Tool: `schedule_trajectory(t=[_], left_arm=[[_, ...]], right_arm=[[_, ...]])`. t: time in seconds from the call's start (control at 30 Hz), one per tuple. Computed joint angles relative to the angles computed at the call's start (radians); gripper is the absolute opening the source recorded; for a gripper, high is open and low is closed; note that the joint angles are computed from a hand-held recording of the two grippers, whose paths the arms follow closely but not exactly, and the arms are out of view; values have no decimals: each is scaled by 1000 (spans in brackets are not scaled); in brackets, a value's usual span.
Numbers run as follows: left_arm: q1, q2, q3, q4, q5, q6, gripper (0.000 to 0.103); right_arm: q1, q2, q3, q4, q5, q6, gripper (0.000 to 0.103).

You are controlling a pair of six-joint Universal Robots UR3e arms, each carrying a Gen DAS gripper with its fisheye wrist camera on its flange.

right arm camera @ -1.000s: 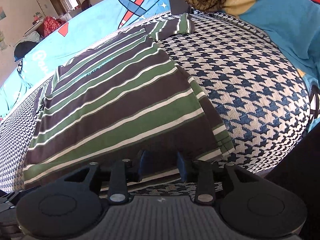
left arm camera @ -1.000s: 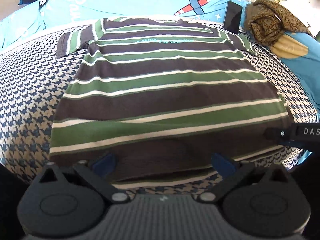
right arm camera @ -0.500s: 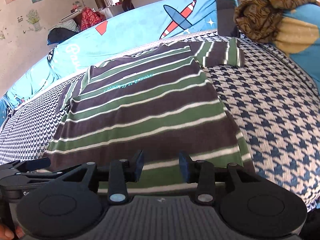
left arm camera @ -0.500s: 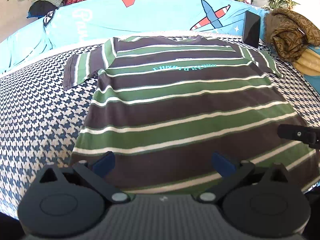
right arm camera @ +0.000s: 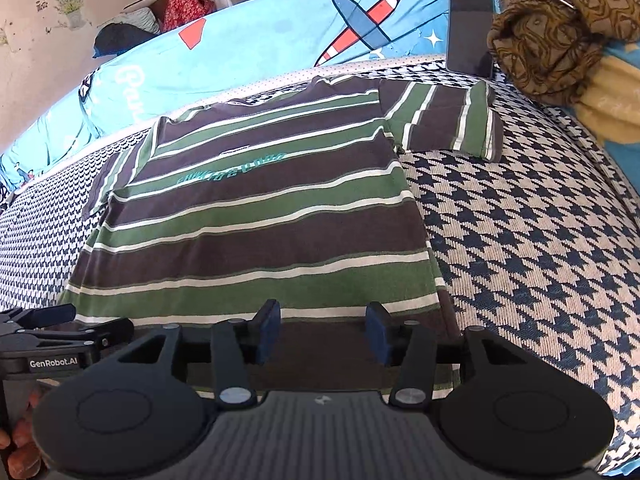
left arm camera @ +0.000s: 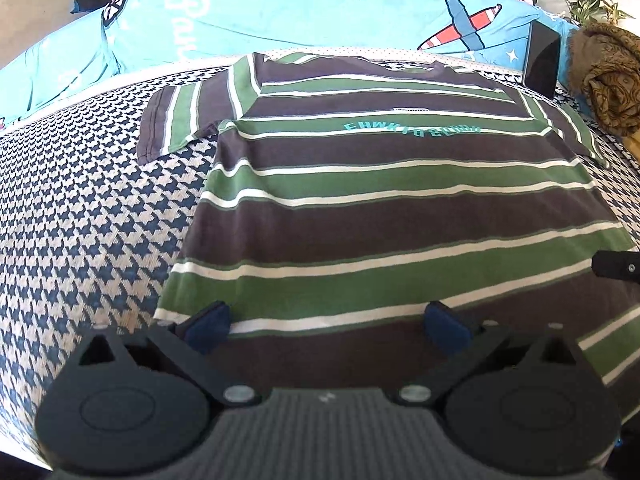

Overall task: Fold clothes
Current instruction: 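Pull both grippers back above the flattened striped shirt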

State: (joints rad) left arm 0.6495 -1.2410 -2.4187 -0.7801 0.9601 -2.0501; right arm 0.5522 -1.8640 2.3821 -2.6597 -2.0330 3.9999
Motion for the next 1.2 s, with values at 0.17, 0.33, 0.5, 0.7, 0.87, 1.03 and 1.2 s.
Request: schedule_trajectory(t=[0.17, 0.33, 0.5, 0.7, 0.87, 1.03, 1.2], left_arm=[[13, -7, 11, -18, 4, 27, 103], [36, 1, 14, -53, -5, 69, 103], [38, 11, 13, -61, 2, 81, 103], [0, -22, 61, -73, 43, 55, 103], [-26, -53, 100, -85, 67, 35, 103], [-90, -114, 199, -134, 132, -9, 103], [-135, -164, 285, -190, 160, -44, 103]], right_arm=[[1, 21, -27, 31, -2, -59, 47], [-35, 5, -40, 73, 15, -116, 47], [-71, -7, -48, 91, 58, -180, 54], [-73, 15, -68, 98, 74, -276, 63], [-124, -22, -44, 86, 80, -268, 63], [-233, -105, -1, 80, 125, -248, 63], [-303, -144, 3, 124, 108, -199, 73]])
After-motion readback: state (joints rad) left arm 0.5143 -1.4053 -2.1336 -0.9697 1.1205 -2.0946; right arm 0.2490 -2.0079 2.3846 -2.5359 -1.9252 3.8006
